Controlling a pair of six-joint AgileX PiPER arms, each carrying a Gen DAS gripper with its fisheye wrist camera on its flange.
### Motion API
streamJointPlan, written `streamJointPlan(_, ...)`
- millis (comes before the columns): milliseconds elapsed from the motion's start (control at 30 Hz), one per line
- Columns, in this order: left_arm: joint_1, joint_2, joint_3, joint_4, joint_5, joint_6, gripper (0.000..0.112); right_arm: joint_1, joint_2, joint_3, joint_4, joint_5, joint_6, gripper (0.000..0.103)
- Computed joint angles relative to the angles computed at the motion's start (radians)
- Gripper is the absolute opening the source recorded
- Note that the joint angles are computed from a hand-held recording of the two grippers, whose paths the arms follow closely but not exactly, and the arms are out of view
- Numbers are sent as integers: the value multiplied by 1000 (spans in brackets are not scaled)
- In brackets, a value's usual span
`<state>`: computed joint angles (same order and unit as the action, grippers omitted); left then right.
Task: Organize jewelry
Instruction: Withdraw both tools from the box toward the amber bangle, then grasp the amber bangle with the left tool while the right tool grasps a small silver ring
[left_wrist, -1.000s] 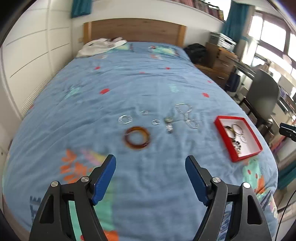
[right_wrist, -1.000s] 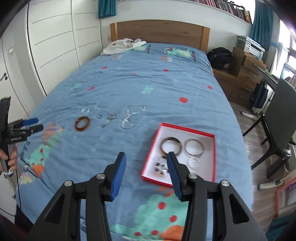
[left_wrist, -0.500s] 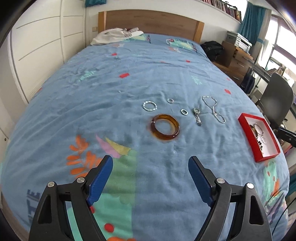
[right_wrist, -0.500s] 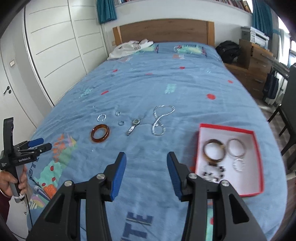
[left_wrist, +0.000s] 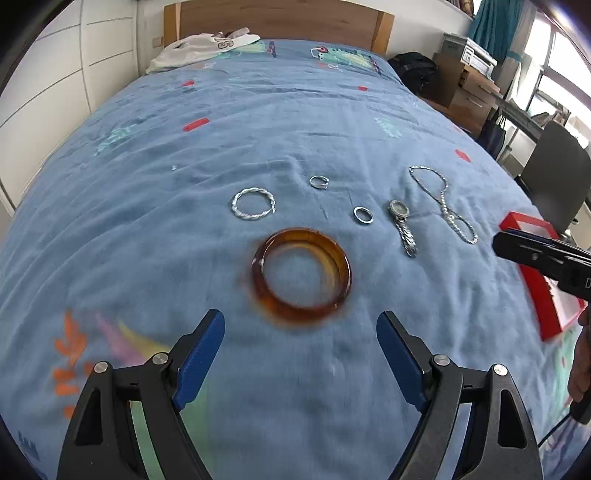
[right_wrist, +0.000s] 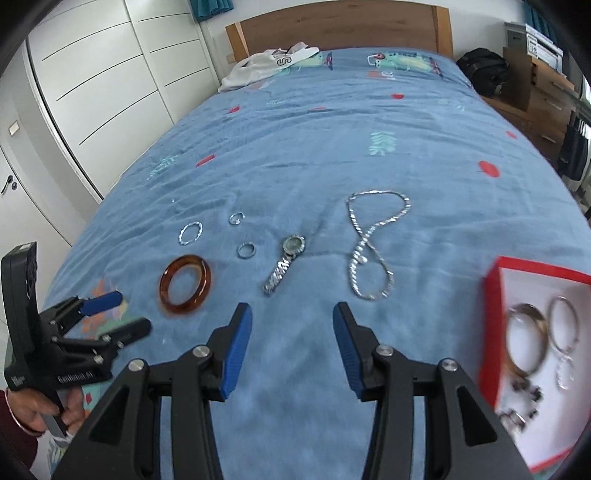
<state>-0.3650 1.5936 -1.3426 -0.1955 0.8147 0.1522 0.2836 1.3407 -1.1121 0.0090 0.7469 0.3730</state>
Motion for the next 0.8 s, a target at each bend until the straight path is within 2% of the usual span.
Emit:
streamJointPlan(333,-11,100,-40,50,-46,-42,84,-19,154,-40,113,-125,-91,44)
streamJointPlan(800,-6,166,-74,0,-76,10,88,-24,256,-114,217,-177,-207,44)
